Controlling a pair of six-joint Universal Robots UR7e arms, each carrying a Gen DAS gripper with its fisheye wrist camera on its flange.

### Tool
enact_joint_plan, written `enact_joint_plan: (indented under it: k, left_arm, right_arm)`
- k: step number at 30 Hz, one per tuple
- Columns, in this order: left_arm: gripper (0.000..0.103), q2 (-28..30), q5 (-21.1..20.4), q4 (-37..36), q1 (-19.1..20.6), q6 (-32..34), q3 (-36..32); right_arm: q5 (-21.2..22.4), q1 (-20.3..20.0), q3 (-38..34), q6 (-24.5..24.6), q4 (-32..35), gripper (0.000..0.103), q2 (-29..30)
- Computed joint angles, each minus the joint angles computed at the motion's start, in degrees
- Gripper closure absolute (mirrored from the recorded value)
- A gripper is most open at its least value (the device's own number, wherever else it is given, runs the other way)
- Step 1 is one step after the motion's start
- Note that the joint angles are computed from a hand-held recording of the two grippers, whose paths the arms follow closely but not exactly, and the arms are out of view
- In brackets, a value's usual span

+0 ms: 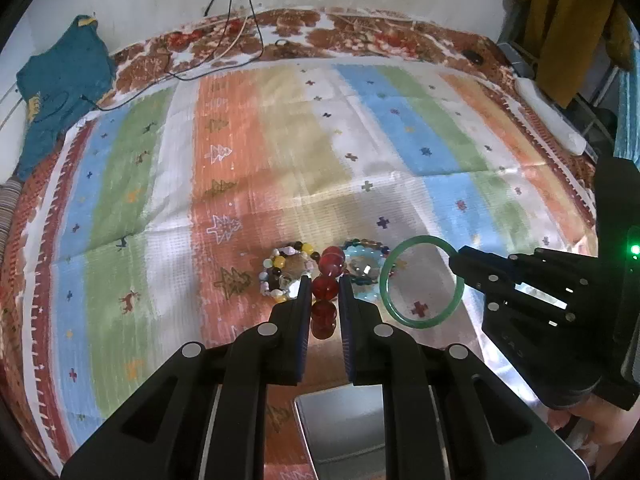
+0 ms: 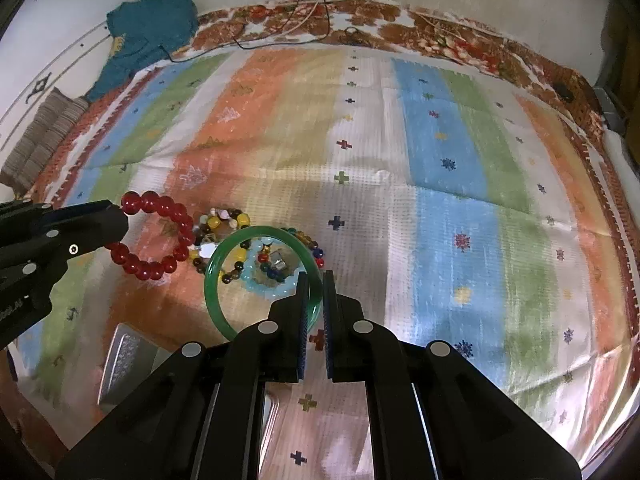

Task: Organize jewelry
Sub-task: 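Lift the red bracelet with left gripper while right gripper lifts the bangle toward tin, then release the red bracelet into the tin while right gripper releases the bangle into it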

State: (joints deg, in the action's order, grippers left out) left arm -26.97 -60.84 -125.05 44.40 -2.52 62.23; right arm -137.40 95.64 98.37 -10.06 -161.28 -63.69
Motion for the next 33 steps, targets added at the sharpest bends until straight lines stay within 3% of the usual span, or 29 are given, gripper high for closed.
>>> enact_joint_plan:
  k: [33]
  left_arm:
    - [0.09,-11.2,-2.7,-11.3,-3.3,1.0,17.6]
  right_arm:
    - [-0.3,4.9,9.6,-2.7,-7.6,0.095,-4.9]
